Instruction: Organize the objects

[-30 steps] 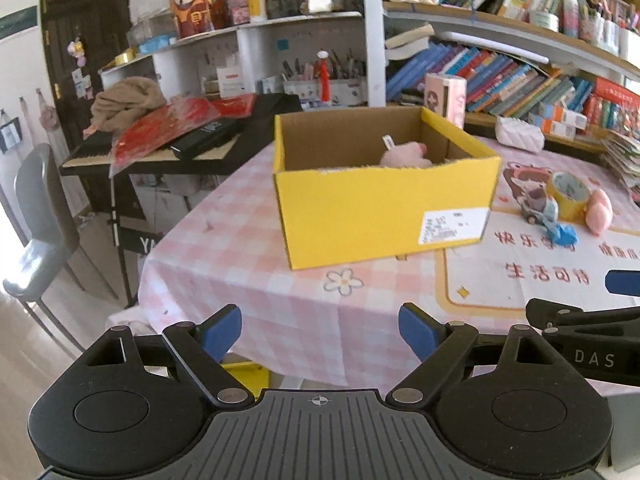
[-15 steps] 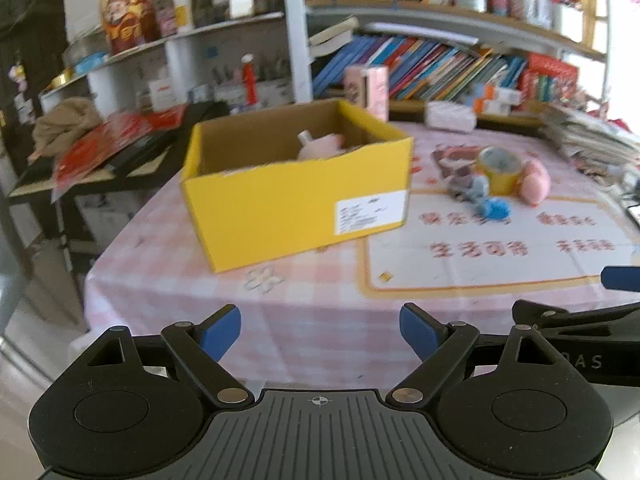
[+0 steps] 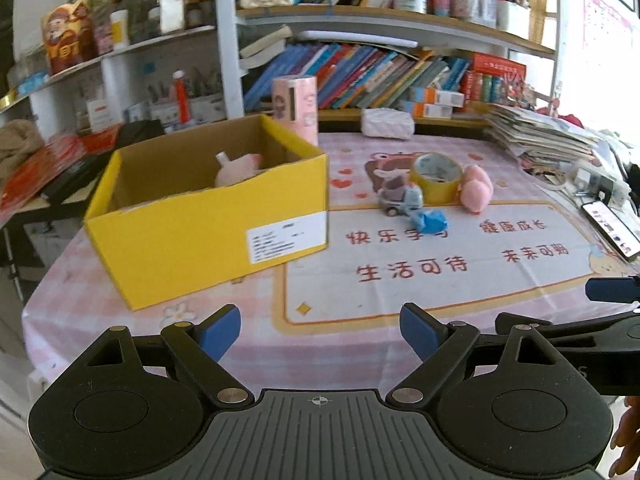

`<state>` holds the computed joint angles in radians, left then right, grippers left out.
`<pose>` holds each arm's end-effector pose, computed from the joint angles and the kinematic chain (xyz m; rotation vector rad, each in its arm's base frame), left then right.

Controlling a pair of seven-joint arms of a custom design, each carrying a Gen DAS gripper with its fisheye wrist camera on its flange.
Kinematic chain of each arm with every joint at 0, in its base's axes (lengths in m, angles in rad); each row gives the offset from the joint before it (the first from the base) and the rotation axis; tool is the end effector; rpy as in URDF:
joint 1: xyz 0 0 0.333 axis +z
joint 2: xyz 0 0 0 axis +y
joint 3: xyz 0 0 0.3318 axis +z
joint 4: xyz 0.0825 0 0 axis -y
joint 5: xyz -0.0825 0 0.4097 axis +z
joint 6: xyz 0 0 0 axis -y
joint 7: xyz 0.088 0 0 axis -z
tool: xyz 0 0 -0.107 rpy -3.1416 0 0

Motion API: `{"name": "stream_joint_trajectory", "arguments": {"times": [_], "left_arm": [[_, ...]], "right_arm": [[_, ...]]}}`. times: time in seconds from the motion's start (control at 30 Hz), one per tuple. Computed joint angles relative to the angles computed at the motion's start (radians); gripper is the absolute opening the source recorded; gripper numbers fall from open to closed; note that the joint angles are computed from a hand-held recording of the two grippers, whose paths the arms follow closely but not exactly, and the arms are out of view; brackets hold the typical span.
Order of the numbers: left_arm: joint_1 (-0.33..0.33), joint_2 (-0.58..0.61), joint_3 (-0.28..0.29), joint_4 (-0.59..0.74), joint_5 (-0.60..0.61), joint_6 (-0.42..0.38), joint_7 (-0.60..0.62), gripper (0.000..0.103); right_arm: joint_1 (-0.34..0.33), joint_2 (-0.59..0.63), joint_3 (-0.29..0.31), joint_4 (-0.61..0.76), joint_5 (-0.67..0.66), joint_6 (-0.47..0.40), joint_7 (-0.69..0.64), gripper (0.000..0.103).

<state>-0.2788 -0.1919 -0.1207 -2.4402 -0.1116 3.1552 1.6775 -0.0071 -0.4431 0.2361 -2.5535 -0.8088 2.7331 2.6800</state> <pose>0.4884 -0.1979 0.4843 -1.3495 2.0420 -0.9765 0.4372 0.1347 0.4742 -1.5936 1.9704 -0.9184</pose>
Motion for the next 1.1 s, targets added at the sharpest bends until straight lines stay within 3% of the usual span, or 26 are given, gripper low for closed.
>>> {"name": "stream_joint_trajectory", "arguments": {"times": [0.27,0.47,0.63,0.83,1.1], "left_arm": [[0.044,0.091,-0.055,0.102,0.046,-0.022,-0.047,0.089],[0.113,0.174,-0.110,0.202,0.262,0.000,-0.240,0.089],[0.071,0.252,-0.075,0.310,0.388,-0.037,-0.340,0.089],[0.041,0.325,-0.077,0.411,0.349,-0.114,-0.327,0.089],[-0.040,0.396,-0.018,0.518,0.456,-0.189,-0.448,0.089]], "right_arm": [[-0.018,0.056,-0.033,0.041,-0.007,0.001,-0.026,0.097],[-0.040,0.121,-0.074,0.096,-0.035,0.029,-0.027,0.098],[-0.059,0.180,-0.116,0.150,-0.052,0.070,-0.024,0.098],[-0.061,0.244,-0.169,0.203,-0.032,0.111,-0.080,0.095],[-0.057,0.316,-0.230,0.260,0.055,0.162,-0.212,0.095]]}}
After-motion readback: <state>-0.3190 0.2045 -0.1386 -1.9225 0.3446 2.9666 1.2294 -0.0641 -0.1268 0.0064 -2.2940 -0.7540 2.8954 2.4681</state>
